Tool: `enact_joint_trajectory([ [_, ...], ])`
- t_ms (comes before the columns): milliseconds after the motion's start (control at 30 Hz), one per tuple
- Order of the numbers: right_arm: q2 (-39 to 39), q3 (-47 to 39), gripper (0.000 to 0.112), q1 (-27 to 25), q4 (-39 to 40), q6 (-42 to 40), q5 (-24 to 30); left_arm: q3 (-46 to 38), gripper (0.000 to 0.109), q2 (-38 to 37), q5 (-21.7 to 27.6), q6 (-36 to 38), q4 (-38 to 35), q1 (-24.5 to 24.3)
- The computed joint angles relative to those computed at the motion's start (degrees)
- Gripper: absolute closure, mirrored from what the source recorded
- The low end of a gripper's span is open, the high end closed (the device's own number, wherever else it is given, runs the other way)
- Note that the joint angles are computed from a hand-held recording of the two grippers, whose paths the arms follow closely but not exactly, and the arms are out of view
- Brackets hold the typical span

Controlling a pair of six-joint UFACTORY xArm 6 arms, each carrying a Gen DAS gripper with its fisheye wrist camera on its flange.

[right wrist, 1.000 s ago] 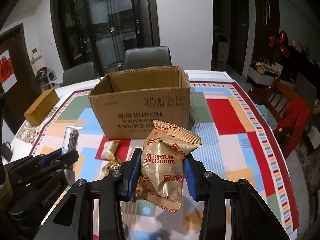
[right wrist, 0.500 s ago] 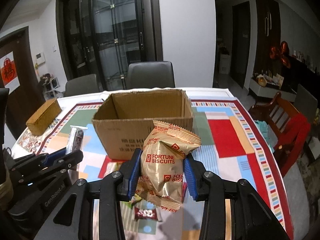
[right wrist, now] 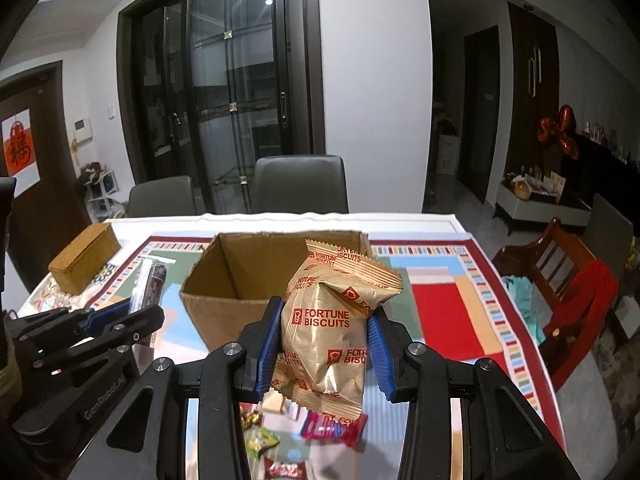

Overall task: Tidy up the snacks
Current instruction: 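Lift the silver bar and Fortune Biscuits bag with both tools over the cardboard box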

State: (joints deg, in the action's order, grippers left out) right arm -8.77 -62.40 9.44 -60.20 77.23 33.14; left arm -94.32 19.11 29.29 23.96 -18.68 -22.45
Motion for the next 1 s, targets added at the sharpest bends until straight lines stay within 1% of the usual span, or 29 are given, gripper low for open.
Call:
enact_joint_trajectory([
  [100, 1.24, -1.81, 0.071, -0.69, 0.23, -1.55, -0.06, -3.42, 0.091, 2.04, 1.59, 0.24, -0.63, -0.01],
  [300, 3.33, -4.41, 0.071, -2.01, 0.57, -3.01, -0.7, -8.64, 0.091, 5.38, 2.74, 0.97, -0.44, -0.48],
  [400, 4.42, -5.56, 0.071, -2.78, 1.61, -3.83, -1.26, -12.77, 0.091, 8.03, 3.93, 0.04, 0.69, -0.5],
  [533, 6.31, -7.54, 0.071, -3.77, 4.34, -7.06, -1.95, -18.43, 0.091, 11.56, 5.96, -0.54, 1.11, -0.36],
  [667, 8.17, -9.68, 0.071, -4.24, 5.16, -9.06, -2.17, -23.8, 0.091, 15.06, 7.31, -0.59, 1.89, -0.63],
  [933, 11.77, -13.46, 0.071, -5.44, 9.55, -13.59, -3.02, -39.56, 0.091, 24.59, 15.18, -2.25, 2.72, -0.21],
  [1000, 12.75, -14.42, 0.071, -5.8, 11.25, -14.98, -3.16, -45.68, 0.091, 28.3, 18.07, -2.97, 3.33, -0.11],
])
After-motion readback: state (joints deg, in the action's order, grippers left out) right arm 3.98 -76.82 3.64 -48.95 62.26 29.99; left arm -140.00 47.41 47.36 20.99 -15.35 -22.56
